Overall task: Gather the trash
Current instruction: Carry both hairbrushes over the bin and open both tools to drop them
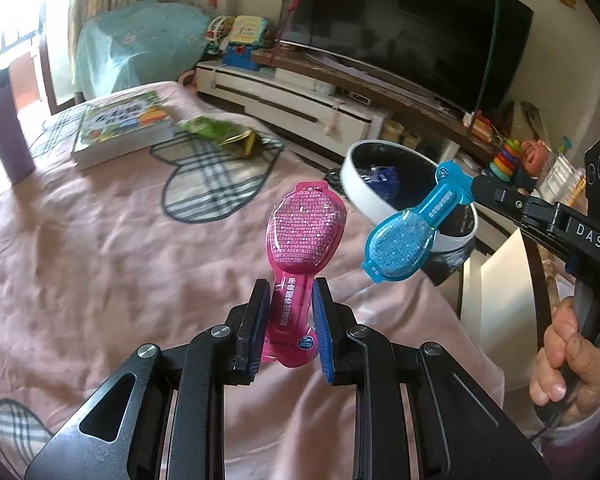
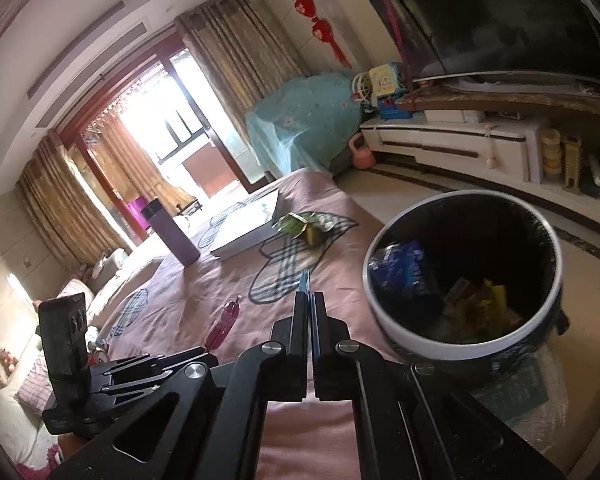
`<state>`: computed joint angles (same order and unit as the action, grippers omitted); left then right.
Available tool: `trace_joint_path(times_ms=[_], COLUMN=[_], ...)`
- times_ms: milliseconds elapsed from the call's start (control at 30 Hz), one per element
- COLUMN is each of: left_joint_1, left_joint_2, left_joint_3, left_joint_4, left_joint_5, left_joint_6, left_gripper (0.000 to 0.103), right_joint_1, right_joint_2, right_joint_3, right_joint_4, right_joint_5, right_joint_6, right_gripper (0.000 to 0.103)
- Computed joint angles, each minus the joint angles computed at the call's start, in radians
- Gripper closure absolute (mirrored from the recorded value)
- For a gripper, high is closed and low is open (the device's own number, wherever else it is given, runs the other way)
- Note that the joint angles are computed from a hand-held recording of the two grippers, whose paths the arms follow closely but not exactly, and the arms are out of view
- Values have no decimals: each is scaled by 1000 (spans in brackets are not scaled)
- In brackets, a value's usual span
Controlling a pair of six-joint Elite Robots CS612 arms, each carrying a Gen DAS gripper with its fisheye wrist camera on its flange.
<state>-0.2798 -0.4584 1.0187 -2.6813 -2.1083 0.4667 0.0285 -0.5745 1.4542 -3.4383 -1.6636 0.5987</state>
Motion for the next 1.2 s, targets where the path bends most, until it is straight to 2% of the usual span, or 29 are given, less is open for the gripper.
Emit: trace_joint_path(times_ms=[700, 933, 1200], left_joint_1=[-73, -94, -115], left_joint_2=[-33, -27, -9], left_joint_3=[24, -3, -52], left_joint_4=[8, 33, 80], left_joint_5=[-12, -15, -13], left_joint_6=[90, 87, 82], left_gripper=[82, 82, 82], right_joint_1=[-43, -61, -78], right_joint_2=[-57, -58, -49], right_joint_3=[116, 126, 127], right_joint_4=[-98, -102, -78], right_joint_5=[-99, -129, -124], right_joint_6=[44, 56, 82], right_gripper=[102, 102, 102])
